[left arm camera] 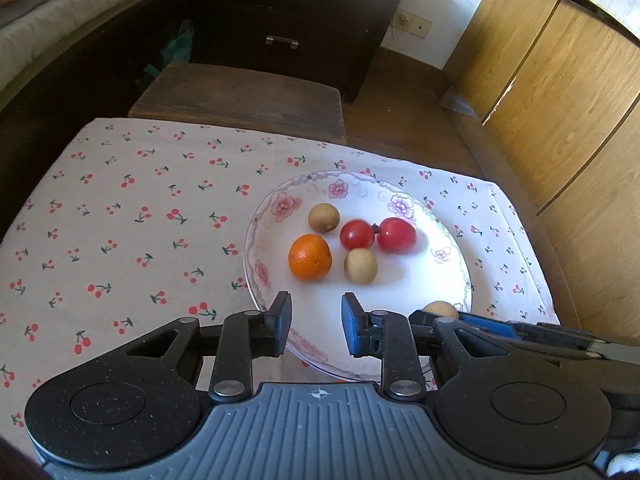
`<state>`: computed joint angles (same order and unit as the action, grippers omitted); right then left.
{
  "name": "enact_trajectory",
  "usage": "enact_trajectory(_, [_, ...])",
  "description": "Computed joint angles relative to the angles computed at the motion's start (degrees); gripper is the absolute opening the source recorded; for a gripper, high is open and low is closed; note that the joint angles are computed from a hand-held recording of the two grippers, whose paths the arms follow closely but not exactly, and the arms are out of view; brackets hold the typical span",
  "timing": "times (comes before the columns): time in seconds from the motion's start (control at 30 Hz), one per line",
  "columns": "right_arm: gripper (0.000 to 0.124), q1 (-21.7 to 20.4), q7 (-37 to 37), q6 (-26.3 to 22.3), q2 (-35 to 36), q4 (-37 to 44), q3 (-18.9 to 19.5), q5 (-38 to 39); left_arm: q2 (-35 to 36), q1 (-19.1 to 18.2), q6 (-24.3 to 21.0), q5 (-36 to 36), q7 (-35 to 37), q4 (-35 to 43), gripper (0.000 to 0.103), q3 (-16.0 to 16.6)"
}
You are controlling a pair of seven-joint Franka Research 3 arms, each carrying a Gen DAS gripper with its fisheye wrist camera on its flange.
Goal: Organize fruits
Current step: 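Carry both brown fruits over the bowl and open both grippers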
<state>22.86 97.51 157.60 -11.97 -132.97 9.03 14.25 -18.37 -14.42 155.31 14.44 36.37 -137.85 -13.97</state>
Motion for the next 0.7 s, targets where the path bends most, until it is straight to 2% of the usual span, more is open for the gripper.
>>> enact_trajectory(0.33, [0.031,-0.1,0.8,1.1,-1.8,-1.0,0.2,0.2,-2.1,-0.4,0.1,-0.9,0.4,-1.4,0.037,0.4])
enact_trajectory(0.7, [0.031,1.3,0.4,-0.2,-8.5,-5.4,1.1,1.2,-9.1,-2.5,-2.5,-2.9,2.1,-5.6,0.038,0.8])
